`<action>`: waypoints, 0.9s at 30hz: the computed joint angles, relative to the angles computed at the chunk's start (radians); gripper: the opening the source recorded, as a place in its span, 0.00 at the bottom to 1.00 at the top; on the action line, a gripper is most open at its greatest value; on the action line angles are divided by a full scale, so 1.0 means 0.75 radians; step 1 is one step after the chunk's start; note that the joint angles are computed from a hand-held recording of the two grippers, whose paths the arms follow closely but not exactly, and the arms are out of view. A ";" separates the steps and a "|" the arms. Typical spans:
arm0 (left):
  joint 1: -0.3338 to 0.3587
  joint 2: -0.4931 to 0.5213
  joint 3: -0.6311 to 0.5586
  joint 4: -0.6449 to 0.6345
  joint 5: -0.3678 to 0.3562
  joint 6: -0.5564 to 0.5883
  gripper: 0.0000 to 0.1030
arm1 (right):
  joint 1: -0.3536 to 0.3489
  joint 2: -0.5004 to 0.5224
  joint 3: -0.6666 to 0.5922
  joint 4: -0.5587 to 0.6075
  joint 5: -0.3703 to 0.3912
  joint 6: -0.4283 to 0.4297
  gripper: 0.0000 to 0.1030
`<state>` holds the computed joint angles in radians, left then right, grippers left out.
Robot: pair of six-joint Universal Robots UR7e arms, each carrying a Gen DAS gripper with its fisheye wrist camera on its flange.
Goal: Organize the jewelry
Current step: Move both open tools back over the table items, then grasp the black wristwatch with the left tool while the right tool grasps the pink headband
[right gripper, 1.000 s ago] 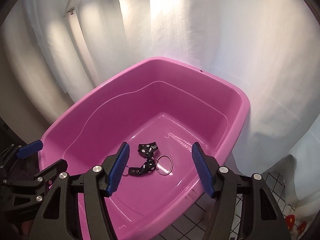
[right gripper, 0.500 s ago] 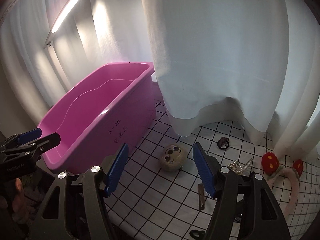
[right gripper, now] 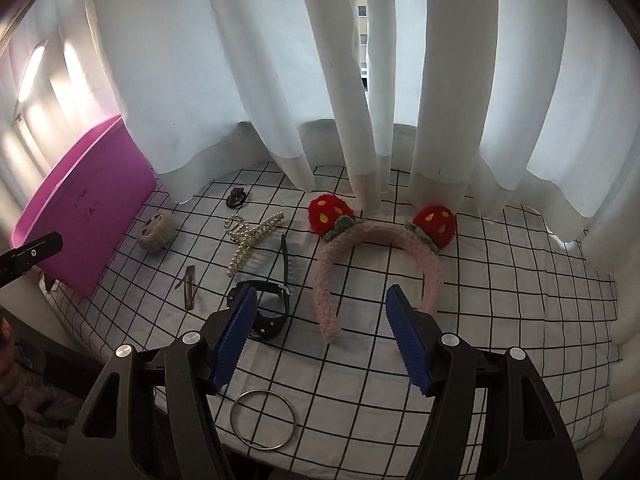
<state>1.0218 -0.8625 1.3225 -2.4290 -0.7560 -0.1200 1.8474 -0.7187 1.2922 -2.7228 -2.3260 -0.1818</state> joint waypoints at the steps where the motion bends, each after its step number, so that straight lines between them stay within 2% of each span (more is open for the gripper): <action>1: -0.009 0.015 0.014 -0.009 0.008 -0.028 0.86 | -0.018 -0.018 0.016 -0.004 0.008 -0.023 0.62; 5: -0.046 0.080 0.060 -0.026 0.064 -0.130 0.86 | -0.086 -0.078 0.057 0.000 0.066 -0.127 0.62; 10: -0.079 0.144 0.099 -0.047 0.108 -0.258 0.86 | -0.160 -0.091 0.019 0.072 0.140 -0.223 0.62; 13: -0.085 0.180 0.076 0.015 0.118 -0.346 0.86 | -0.190 -0.085 -0.016 0.105 0.174 -0.248 0.62; 16: -0.087 0.221 0.051 0.019 0.136 -0.367 0.86 | -0.212 -0.068 -0.046 0.109 0.206 -0.273 0.62; 27: -0.054 0.394 -0.135 0.135 0.171 -0.475 0.86 | -0.273 0.017 -0.147 0.129 0.218 -0.293 0.62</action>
<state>0.9814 -0.5667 1.2215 -2.3275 -0.6276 -0.4763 1.6425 -0.7063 1.1821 -2.6258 -2.1627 -0.4018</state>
